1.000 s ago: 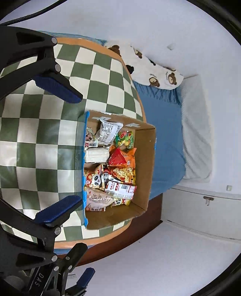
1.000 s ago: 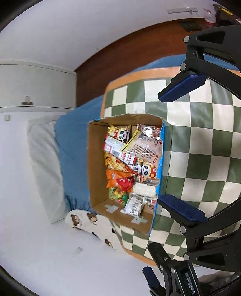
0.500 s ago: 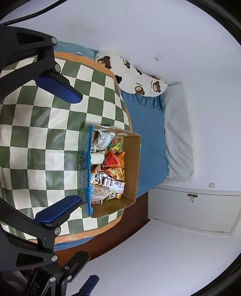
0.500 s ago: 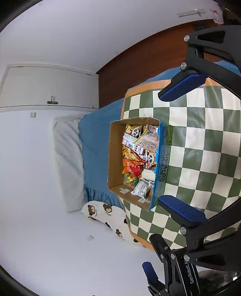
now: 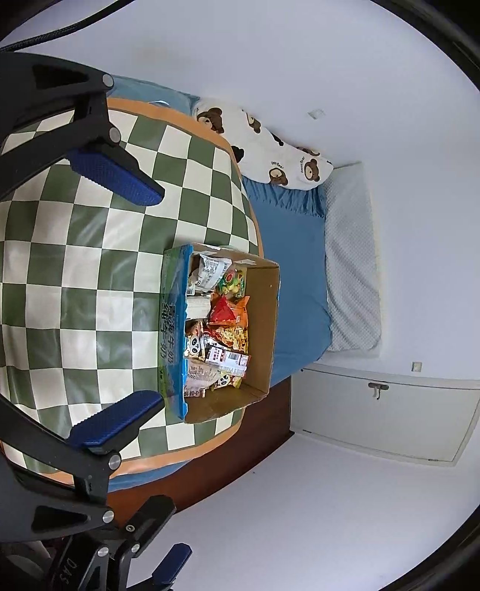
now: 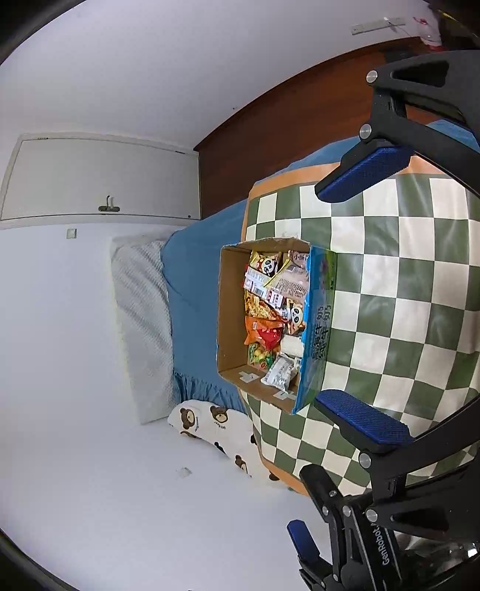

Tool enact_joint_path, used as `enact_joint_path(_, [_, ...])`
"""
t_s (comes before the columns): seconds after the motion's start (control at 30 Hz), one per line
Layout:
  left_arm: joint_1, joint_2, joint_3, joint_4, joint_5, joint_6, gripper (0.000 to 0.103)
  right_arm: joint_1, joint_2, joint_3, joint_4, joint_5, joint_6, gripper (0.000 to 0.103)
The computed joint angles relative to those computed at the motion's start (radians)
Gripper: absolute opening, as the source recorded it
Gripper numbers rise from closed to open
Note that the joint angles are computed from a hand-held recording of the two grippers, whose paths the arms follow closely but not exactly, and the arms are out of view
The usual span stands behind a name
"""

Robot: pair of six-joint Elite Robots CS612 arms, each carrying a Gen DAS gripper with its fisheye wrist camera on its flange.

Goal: Organize snacks

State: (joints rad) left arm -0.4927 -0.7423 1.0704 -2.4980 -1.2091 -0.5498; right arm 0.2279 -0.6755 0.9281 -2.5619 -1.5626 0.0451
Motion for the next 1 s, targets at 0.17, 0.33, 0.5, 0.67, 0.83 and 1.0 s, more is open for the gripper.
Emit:
enact_joint_path(0.17, [0.002,0.036,-0.046,0.023,0.022,-0.002,0.103,0.000,0.032,-0.038,0.011,-0.034,-0.002,0.103])
enact_joint_path(0.33, [0.008,0.080,-0.111,0.066,0.029,0.002,0.103,-0.003,0.074,-0.098,0.036,-0.061,0.003,0.103])
enact_joint_path(0.5, [0.020,0.132,-0.195,0.131,0.008,0.001,0.103,-0.005,0.130,-0.188,0.085,-0.071,0.008,0.103])
enact_joint_path(0.67, [0.029,0.181,-0.274,0.192,-0.004,-0.001,0.103,-0.007,0.185,-0.279,0.145,-0.072,0.018,0.103])
enact_joint_path(0.83, [0.037,0.218,-0.333,0.234,-0.018,-0.003,0.103,-0.007,0.238,-0.368,0.205,-0.074,0.026,0.103])
enact_joint_path(1.0, [0.041,0.245,-0.377,0.264,-0.025,0.000,0.103,-0.005,0.292,-0.464,0.269,-0.080,0.028,0.103])
